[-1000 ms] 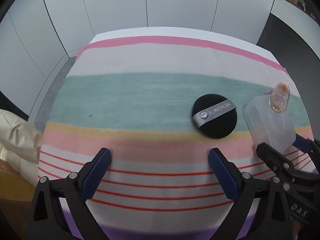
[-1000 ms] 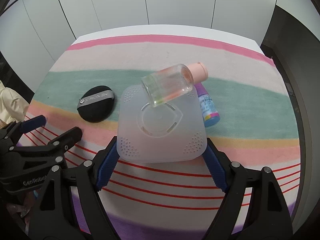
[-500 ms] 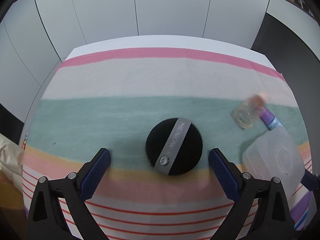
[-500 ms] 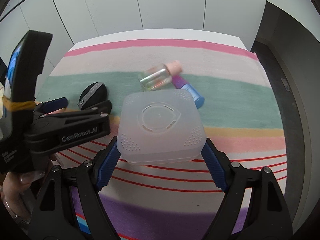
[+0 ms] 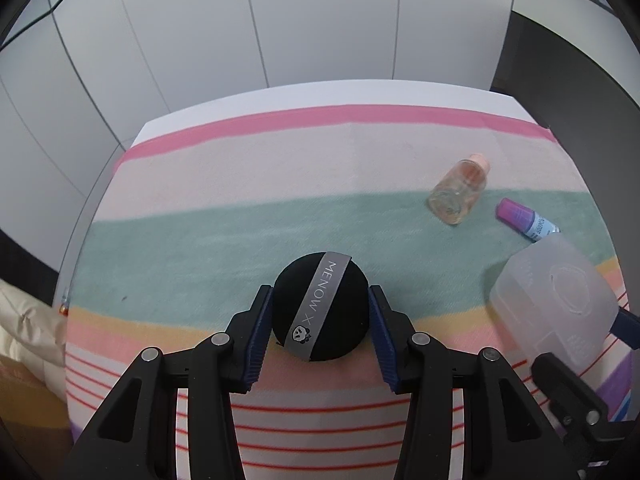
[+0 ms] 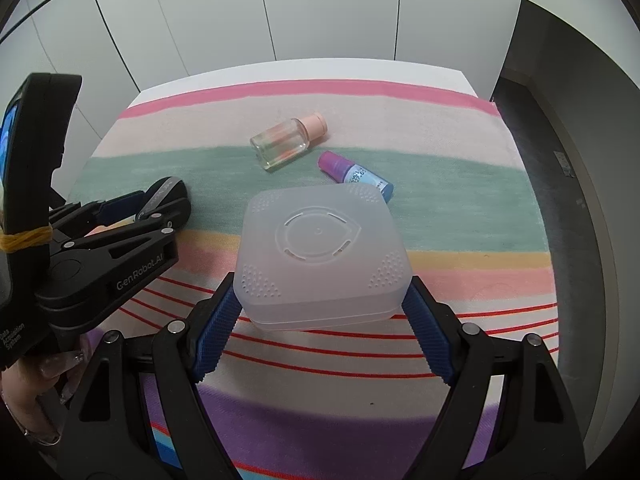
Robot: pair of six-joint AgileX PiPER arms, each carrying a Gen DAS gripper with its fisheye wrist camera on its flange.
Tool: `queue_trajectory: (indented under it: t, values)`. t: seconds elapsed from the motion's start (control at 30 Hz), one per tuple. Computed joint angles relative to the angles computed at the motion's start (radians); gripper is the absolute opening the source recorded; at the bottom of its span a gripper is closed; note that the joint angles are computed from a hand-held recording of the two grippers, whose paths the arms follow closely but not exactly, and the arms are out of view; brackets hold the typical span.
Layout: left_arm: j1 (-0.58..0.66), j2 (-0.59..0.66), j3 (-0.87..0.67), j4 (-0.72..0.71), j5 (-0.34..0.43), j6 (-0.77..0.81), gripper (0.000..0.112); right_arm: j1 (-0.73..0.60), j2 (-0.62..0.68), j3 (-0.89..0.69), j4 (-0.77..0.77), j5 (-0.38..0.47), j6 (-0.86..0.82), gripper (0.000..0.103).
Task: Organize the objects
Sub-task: 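Lift the square case and black puff and carry both toward the cardboard box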
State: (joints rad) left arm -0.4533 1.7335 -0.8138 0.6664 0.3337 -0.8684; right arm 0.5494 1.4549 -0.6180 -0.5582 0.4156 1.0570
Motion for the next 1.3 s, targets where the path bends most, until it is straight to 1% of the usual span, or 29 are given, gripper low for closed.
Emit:
queue_trajectory:
  t: [0.2, 0.4, 0.53, 0.7, 0.83, 1.0, 1.13, 1.3]
  values:
    - [0.022, -0.097, 0.022, -0.108, 0.046, 0.111, 0.047, 0.023, -0.055, -0.025, 0.030, 0.066, -0.036, 0.082]
    - [0.047, -0.232, 0.008, -0.232, 0.138, 0.261, 0.047, 0.063, -0.136, -0.087, 0.065, 0.182, -0.060, 0.082]
    - [0.063, -0.329, -0.019, -0.284, 0.220, 0.327, 0.047, 0.093, -0.197, -0.132, 0.074, 0.268, -0.075, 0.082]
    - [0.088, -0.427, -0.091, -0.353, 0.344, 0.413, 0.047, 0.126, -0.274, -0.215, 0.076, 0.393, -0.106, 0.082]
    - [0.101, -0.498, -0.160, -0.377, 0.424, 0.460, 0.047, 0.178, -0.295, -0.311, 0.036, 0.509, -0.114, 0.082]
    - [0.112, -0.543, -0.269, -0.405, 0.526, 0.497, 0.047, 0.251, -0.304, -0.442, -0.006, 0.639, -0.109, 0.082]
    - [0.101, -0.581, -0.343, -0.408, 0.599, 0.514, 0.047, 0.317, -0.305, -0.525, -0.045, 0.725, -0.090, 0.082]
    - [0.087, -0.609, -0.417, -0.407, 0.679, 0.522, 0.047, 0.381, -0.303, -0.596, -0.079, 0.798, -0.075, 0.082]
